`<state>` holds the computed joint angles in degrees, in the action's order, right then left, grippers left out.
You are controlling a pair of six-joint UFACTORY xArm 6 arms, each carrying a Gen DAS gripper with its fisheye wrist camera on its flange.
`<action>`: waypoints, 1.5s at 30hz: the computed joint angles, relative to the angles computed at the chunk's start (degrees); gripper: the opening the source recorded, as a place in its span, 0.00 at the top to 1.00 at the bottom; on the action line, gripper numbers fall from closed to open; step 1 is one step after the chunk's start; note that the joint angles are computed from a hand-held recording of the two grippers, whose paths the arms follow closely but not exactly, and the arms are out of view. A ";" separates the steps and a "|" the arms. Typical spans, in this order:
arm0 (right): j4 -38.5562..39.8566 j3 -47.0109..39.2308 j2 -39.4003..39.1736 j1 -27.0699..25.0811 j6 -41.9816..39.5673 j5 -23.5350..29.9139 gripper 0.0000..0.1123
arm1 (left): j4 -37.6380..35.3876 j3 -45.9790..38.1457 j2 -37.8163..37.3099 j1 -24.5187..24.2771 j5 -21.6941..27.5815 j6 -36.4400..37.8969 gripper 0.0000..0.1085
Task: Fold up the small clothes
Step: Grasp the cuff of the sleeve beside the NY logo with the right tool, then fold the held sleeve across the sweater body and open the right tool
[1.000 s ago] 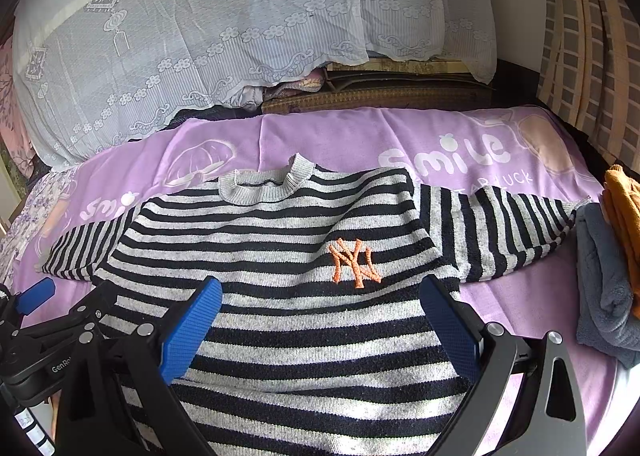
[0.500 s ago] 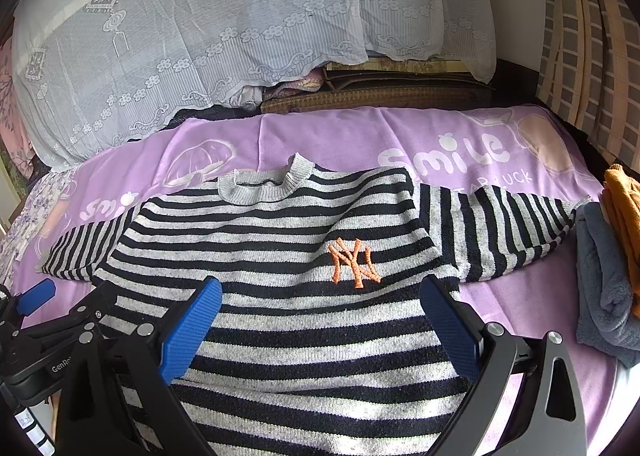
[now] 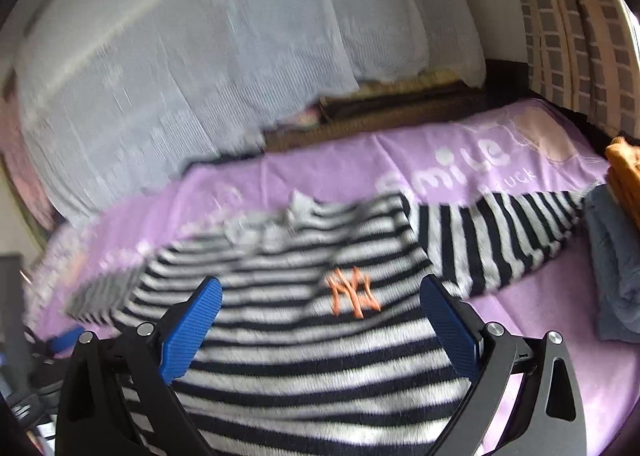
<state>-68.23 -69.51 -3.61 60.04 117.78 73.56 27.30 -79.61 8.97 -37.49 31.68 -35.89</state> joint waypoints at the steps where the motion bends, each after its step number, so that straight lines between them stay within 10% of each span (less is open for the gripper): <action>1: -4.16 4.05 -2.97 0.58 4.88 -0.73 0.11 | -1.56 -0.14 0.28 0.20 -0.15 1.27 0.09; 12: 4.94 23.08 -23.96 0.20 17.50 9.14 0.11 | -8.51 -4.66 5.11 4.53 3.27 7.30 0.09; 24: 10.09 35.19 -29.78 -19.71 29.08 -21.58 0.12 | -16.63 -6.74 8.23 6.59 6.51 9.30 0.09; 29: 10.66 31.44 -25.83 -23.07 29.48 -16.21 0.12 | -11.67 -7.29 8.77 5.47 7.71 7.21 0.09; 34: 10.37 28.56 -22.34 -25.31 28.65 -4.96 0.31 | -10.01 -6.81 8.40 5.30 7.53 6.54 0.09; 39: 5.66 32.92 -26.12 -25.79 30.14 -6.28 0.82 | -9.95 -7.54 8.92 5.23 7.94 6.73 0.09; 45: -2.03 30.31 -25.93 -20.70 25.16 -1.69 0.90 | -7.54 -7.58 9.11 4.82 8.05 5.52 0.09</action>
